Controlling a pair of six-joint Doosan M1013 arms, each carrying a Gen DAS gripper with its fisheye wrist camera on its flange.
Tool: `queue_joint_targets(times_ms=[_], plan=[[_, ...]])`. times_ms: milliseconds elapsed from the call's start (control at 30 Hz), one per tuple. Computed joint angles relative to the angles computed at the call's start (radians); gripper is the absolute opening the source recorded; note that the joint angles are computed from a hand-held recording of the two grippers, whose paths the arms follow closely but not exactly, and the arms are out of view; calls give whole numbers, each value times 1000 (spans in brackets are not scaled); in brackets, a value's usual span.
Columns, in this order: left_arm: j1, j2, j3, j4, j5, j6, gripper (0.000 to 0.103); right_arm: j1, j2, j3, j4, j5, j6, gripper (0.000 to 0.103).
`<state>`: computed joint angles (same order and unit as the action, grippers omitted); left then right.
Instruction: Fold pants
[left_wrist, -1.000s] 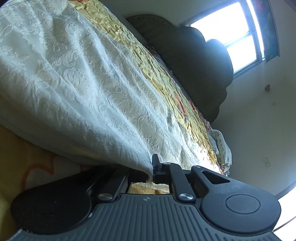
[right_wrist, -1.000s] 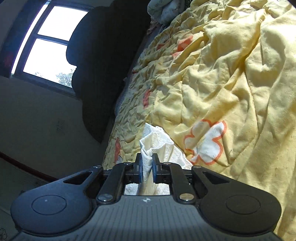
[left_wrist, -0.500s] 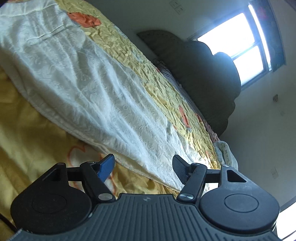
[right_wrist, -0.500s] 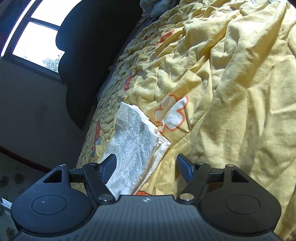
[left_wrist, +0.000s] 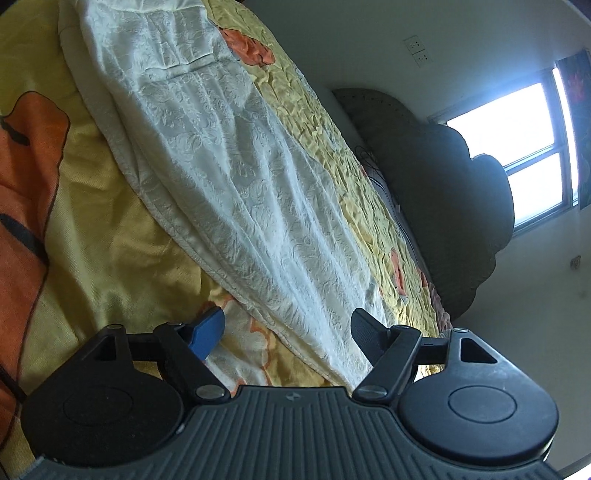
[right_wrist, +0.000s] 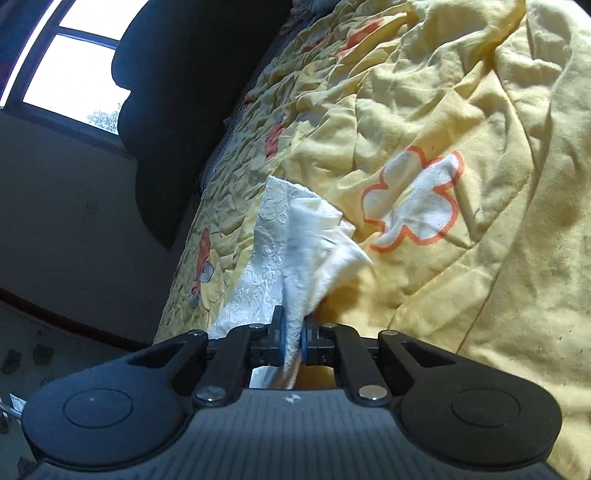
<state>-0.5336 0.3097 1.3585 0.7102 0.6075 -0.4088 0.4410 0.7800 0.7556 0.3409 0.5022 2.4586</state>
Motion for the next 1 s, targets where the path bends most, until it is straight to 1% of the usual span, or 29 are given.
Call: queue_joint_targets(times_ms=[67,133,167,200,233,267,300,400,500,567,600,667,700,733,800,867,900,967,1000], plan=[[-1,1,-7,-6,17,-2,77,5,-20,21,-13,-53,-19,6],[-5,0,-8,12,35,-31,79,3,-42,49,47,-123,-88,6],[-6,-1,-5,27,41,-48,79,2,-41,48,37,-120,-92,6],[-8,-2,0,49,43,-76,79,-1,-31,32,14,-79,-68,6],[-8,-4,8,82,42,-117,79,-7,-18,21,28,-33,-58,6],[-11,-4,9,108,56,-153,79,-13,-12,26,69,-12,-63,6],[-16,-2,3,129,92,-182,79,-15,-14,45,93,-16,-62,6],[-31,1,-14,195,237,-270,79,-12,-33,104,131,-68,-68,6],[-27,2,-29,225,393,-317,79,-13,-37,118,154,-74,-77,6],[-14,-8,-14,265,429,-369,79,-14,-35,116,153,-70,-78,6],[-8,-7,-14,280,467,-380,76,-14,-34,115,148,-67,-76,6],[4,-10,-8,296,514,-371,57,-14,-34,115,137,-64,-66,6],[14,-11,-8,280,525,-334,24,-14,-33,109,123,-58,-52,6],[25,-14,-8,246,531,-293,8,-13,-33,107,121,-58,-49,7],[35,-31,12,245,498,-298,8,-8,-33,90,83,-53,-29,7],[23,-37,1,272,519,-230,8,-8,-43,84,85,-53,-50,7],[7,-45,0,325,535,-212,6,-9,-50,85,100,-53,-80,7],[-5,-67,9,371,536,-166,6,-9,-54,72,82,-16,-107,7],[-8,-74,8,369,554,-138,6,-10,-51,65,69,13,-104,7]])
